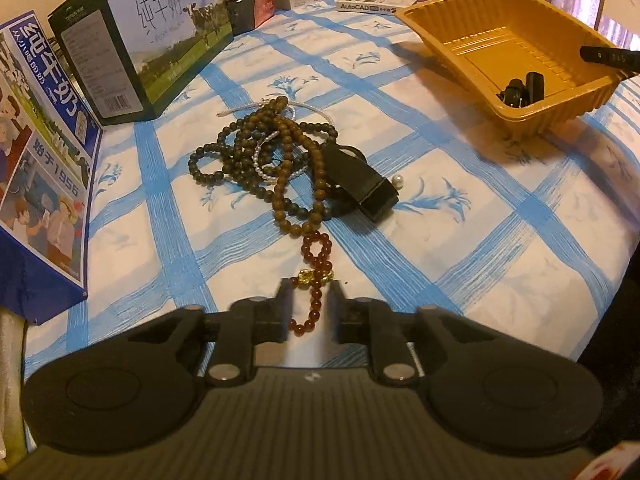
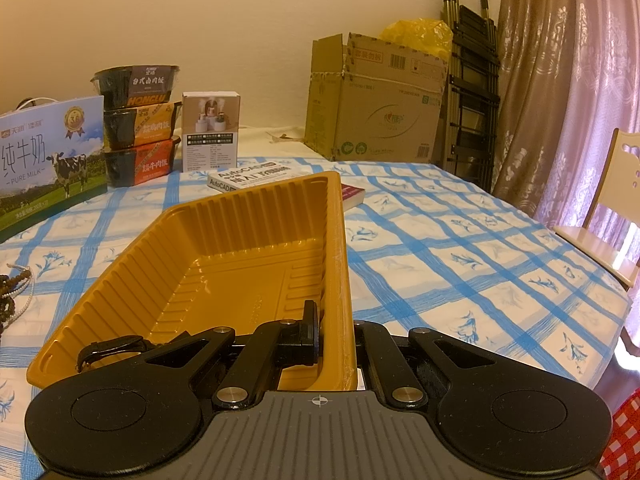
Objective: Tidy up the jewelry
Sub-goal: 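Grasp the red bead strand with the left tool and lift it, then carry the red bead strand into the tray and open the left tool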
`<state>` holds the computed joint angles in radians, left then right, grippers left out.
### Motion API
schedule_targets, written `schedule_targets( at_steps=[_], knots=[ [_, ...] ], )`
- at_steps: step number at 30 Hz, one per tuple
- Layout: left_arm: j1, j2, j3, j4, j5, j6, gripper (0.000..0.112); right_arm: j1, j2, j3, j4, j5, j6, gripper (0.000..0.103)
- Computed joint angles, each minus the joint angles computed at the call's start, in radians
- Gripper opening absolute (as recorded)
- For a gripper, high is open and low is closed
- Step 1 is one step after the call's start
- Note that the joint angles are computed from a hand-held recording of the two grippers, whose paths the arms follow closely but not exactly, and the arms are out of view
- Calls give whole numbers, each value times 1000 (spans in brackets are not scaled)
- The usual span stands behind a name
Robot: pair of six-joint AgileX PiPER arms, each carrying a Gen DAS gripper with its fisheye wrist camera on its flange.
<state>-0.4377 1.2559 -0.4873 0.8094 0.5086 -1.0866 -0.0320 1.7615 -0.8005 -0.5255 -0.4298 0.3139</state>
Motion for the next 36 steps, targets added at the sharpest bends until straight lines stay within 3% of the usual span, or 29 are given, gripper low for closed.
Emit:
schedule_targets(
  at_steps=[1, 6, 18, 25, 30, 36],
  knots=[
    [12, 3, -1, -25, -13, 26, 4, 0, 0, 0, 0, 0, 0, 3],
    [5, -6, 5, -10, -8, -21, 4, 0, 0, -1, -4, 2, 4, 3],
    [-14, -171, -59, -98, 128, 63, 4, 0, 0, -1, -4, 1, 3, 3],
    [-43, -189, -157, -107, 169, 90, 4, -4, 1, 16, 11, -17, -25, 3],
    [-59, -147, -228, -83, 132, 94, 4, -2, -9, 19, 9, -12, -31, 3],
    [-36, -26, -330, -78, -14, 117, 4, -2, -13, 11, -12, -3, -8, 3]
  ],
)
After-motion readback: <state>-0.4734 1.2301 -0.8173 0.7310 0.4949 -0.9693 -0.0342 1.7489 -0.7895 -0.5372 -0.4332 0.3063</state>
